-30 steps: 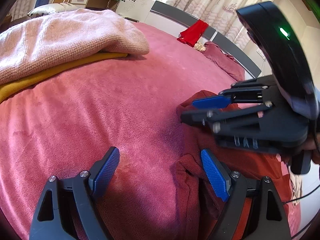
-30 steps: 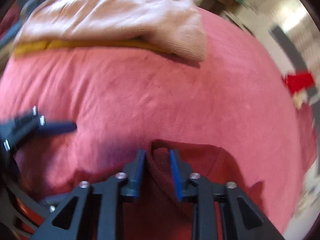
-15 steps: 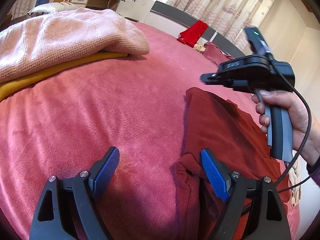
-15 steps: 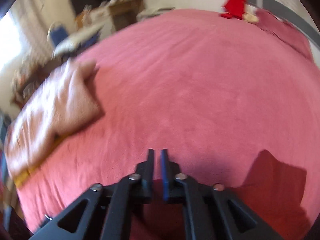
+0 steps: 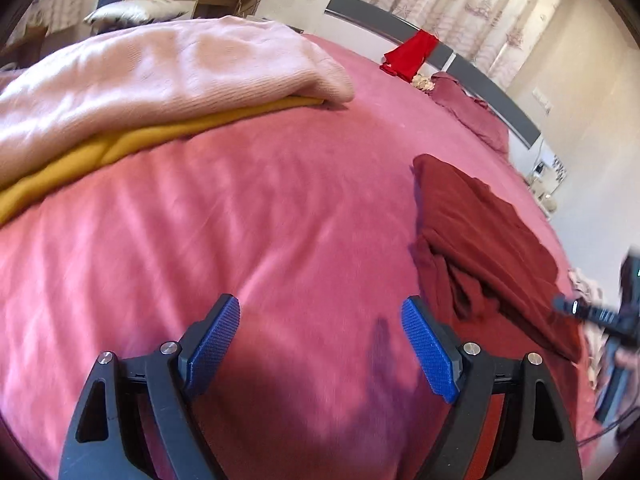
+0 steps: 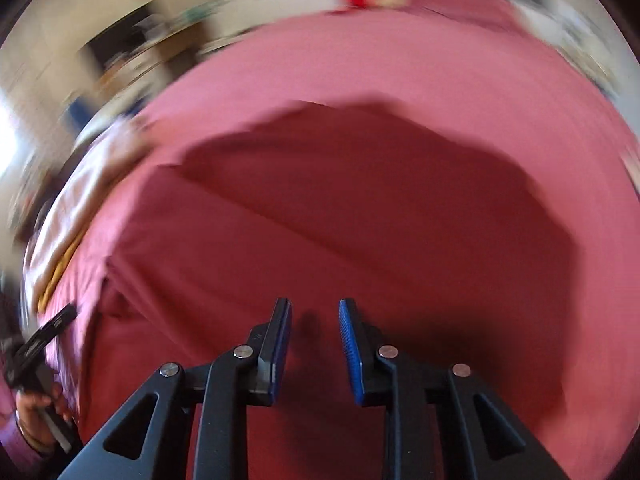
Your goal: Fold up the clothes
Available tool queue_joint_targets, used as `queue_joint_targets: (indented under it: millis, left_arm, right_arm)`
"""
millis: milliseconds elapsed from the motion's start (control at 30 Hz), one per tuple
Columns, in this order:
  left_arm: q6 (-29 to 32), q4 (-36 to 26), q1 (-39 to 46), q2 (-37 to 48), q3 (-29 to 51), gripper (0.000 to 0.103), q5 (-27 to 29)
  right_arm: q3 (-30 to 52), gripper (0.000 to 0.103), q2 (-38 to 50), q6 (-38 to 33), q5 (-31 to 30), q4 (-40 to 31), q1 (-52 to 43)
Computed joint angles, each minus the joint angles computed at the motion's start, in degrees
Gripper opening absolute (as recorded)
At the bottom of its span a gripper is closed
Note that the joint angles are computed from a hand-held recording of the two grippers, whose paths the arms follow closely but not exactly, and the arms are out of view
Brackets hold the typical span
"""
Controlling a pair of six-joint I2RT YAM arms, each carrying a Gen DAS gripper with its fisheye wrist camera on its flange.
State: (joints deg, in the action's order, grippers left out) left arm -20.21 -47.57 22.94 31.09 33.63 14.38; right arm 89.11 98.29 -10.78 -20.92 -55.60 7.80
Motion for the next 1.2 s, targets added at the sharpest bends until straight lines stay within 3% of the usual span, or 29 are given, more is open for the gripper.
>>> queue_joint_targets:
  millis: [67, 167, 267, 333, 433, 500, 533, 567, 600, 667, 700, 767, 833, 900, 1033, 1100, 1200]
  left_arm:
    - [-1.12, -2.15, -1.97, -1.96, 0.47, 0.085, 0.42]
    - [-5.78, -0.63, -9.86, -1.52, 1.17, 0.085, 1.27]
    - [-10.19, 5.78, -23.03, 6.08, 2.81, 0.085, -5.66]
    - [-9.86, 9.96, -25.76, 11.71, 3.44, 0.085, -8.86]
    - [-5.28, 9.37, -26.99, 19.09, 5.38, 0.085, -17.14]
    - [-1.56, 7.3, -27.88, 20.48, 6.07, 0.085, -22.51]
    - [0.18, 5.12, -27.63, 19.23, 6.47, 0.085, -23.61]
    - [1.85, 2.84, -26.78, 17.59, 6.9, 0.085, -23.89]
    - [2.72, 1.32, -25.65, 16.0, 7.51, 0.085, -23.79]
    - [2.46, 2.22, -22.75, 14.05, 8.76, 0.085, -22.93]
    - [2.14, 4.06, -21.45, 14.9, 9.85, 0.085, -21.92]
    - [1.05, 8.91, -19.4, 18.77, 12.79, 0.085, -19.39]
    - [1.49, 12.8, -19.77, 26.91, 17.76, 0.085, -17.85]
    - [3.19, 15.65, -21.92, 34.77, 22.27, 0.085, -18.92]
    - [3.55, 16.82, -25.55, 47.19, 27.93, 0.085, -19.37]
    - [1.03, 16.3, -26.31, 51.03, 28.25, 0.085, -20.52]
    - [1.46, 25.25, -28.85, 48.64, 21.49, 0.086, -25.45]
  right_arm:
    - [-4.45, 0.025, -2.49, 1.86, -2.4, -0.76, -8.34]
    - [-10.01, 0.025, -6.62, 1.1, -11.81, -1.71, -18.08]
    - [-14.49, 0.028, -11.09, -3.05, -15.81, -1.59, -20.54]
    - [-14.89, 0.028, -11.25, -3.4, -16.33, -0.39, -18.61]
    - [-15.54, 0.027, -8.23, -5.2, -17.77, 2.07, -17.08]
    - [-13.12, 0.024, -4.71, -2.08, -13.19, 4.19, -16.4]
    - [-11.76, 0.017, -3.02, -0.45, -10.52, 4.8, -16.76]
    - [-10.02, 0.011, -1.75, 2.08, -10.73, 3.95, -18.29]
    - [-8.72, 0.013, -1.13, 4.67, -13.57, 2.76, -20.3]
    - [-9.36, 0.03, -3.9, 6.61, -18.22, 3.19, -22.64]
    - [-9.58, 0.03, -5.92, 5.26, -17.52, 3.34, -22.04]
    - [-9.09, 0.029, -8.32, 3.57, -12.41, 2.8, -19.95]
    - [-9.39, 0.029, -9.58, 7.12, -9.47, 4.65, -20.58]
    - [-7.27, 0.03, -6.45, 8.55, -16.26, 3.71, -24.54]
    - [3.56, 0.03, 3.29, 4.85, -24.21, -5.12, -26.1]
    - [11.45, 0.03, 9.88, 3.16, -24.7, -12.55, -25.26]
    - [22.26, 0.03, 20.4, 2.8, -28.21, -23.5, -24.69]
